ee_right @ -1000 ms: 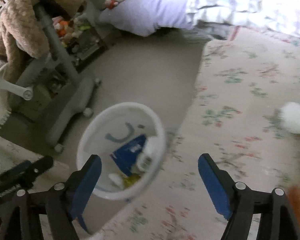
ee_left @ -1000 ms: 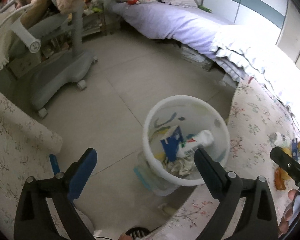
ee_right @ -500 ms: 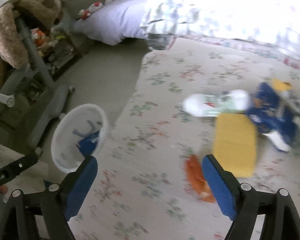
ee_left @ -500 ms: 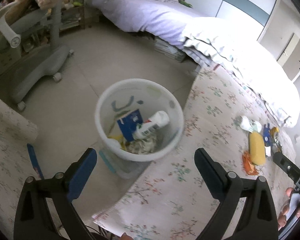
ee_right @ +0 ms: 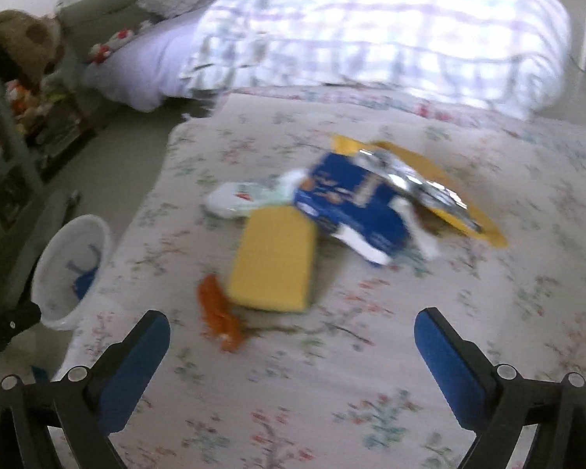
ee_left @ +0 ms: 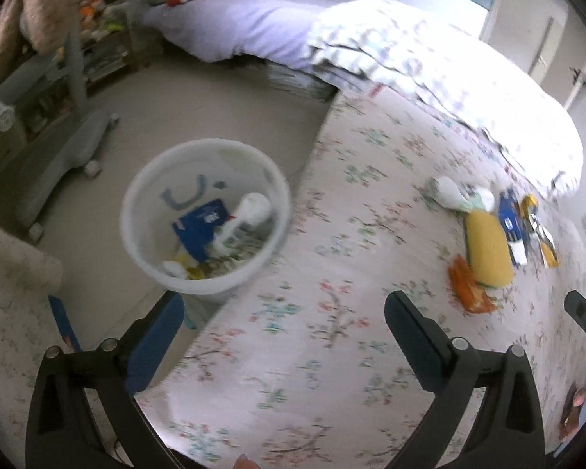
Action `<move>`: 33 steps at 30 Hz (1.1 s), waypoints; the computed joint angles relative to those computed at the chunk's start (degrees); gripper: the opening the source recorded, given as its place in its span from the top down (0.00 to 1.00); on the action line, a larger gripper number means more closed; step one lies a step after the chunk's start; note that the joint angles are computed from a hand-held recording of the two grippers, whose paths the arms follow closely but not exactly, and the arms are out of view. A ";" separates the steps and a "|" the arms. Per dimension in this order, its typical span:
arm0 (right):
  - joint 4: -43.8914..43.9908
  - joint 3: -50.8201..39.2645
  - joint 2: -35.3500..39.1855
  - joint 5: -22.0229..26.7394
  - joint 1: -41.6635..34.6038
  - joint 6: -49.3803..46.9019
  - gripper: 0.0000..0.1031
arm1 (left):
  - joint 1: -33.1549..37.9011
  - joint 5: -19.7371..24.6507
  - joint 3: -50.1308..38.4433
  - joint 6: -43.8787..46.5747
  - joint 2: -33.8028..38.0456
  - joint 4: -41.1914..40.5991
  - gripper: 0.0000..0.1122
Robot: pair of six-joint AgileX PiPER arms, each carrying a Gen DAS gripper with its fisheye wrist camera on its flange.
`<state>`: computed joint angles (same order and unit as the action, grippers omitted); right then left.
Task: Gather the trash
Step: 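Move both tools back toward the bed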
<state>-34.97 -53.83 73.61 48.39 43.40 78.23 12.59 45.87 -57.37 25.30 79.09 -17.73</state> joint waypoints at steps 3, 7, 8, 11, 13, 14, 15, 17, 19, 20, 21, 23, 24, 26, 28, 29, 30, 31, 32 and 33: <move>1.50 3.25 -3.29 0.78 -0.60 0.36 0.00 | -5.71 -1.38 1.71 -3.04 -1.48 2.38 0.08; 3.15 6.95 -6.61 2.23 -1.84 -1.60 0.00 | -12.93 -2.75 3.22 -7.58 -2.24 6.67 0.08; 3.60 8.23 -7.65 2.60 -2.25 -1.92 0.00 | -14.95 -2.40 3.18 -8.95 -1.87 7.71 0.08; 5.53 11.38 -9.88 2.13 -4.82 -3.48 0.00 | -19.16 -1.90 3.06 -12.35 -0.94 9.44 0.08; 7.07 13.12 -11.10 1.62 -7.00 -4.83 0.00 | -21.92 -1.74 2.76 -14.91 -0.02 10.11 0.08; 7.77 13.96 -11.78 1.42 -7.92 -5.39 0.00 | -23.01 -1.51 2.45 -15.63 0.52 9.64 0.08; 8.56 14.70 -12.49 1.28 -8.91 -6.15 0.00 | -23.60 -1.31 2.21 -15.83 0.92 8.83 0.08; 9.73 15.81 -13.79 1.25 -10.34 -7.23 0.00 | -24.70 -1.03 1.63 -16.62 1.67 7.07 0.08; 10.76 16.49 -14.80 1.15 -11.60 -8.43 0.00 | -25.73 -1.12 1.39 -16.98 2.17 5.24 0.08; 11.11 16.67 -15.16 1.10 -12.06 -8.94 0.00 | -26.47 -1.45 1.34 -17.23 2.48 4.38 0.08; 11.57 16.89 -15.67 1.02 -12.68 -9.68 0.00 | -27.46 -2.11 1.42 -17.79 2.85 3.98 0.09; 12.21 16.75 -15.91 0.95 -13.36 -10.50 0.00 | -28.76 -3.01 1.65 -17.58 3.41 2.64 0.11; 12.66 16.80 -16.13 0.75 -13.90 -11.08 0.00 | -29.30 -3.28 1.39 -17.29 4.09 1.89 0.15; 13.74 16.84 -16.36 0.18 -15.14 -12.30 0.00 | -30.08 -3.60 1.30 -16.95 4.87 0.90 0.23; 14.78 16.96 -16.67 -0.42 -16.41 -13.41 0.00 | -30.93 -4.46 1.15 -16.81 6.03 0.19 0.36; 15.34 16.96 -16.72 -0.71 -17.16 -14.11 0.00 | -31.46 -5.18 1.10 -17.21 6.57 0.42 0.39; 15.67 16.97 -16.81 -0.87 -17.55 -14.39 0.00 | -31.96 -5.70 0.99 -17.62 7.07 0.75 0.44; 15.92 16.97 -16.86 -1.04 -17.86 -14.52 0.00 | -32.21 -6.10 1.09 -17.79 7.30 0.95 0.47; 16.23 16.96 -16.88 -1.23 -18.30 -14.85 0.00 | -32.35 -6.43 0.85 -17.90 7.89 1.17 0.49; 16.68 16.94 -16.90 -1.44 -18.88 -15.29 0.00 | -32.79 -6.89 0.64 -18.64 8.58 1.84 0.52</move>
<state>-18.30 -36.88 56.71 46.94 24.52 62.94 -20.20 38.98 -56.73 6.67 87.67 -15.89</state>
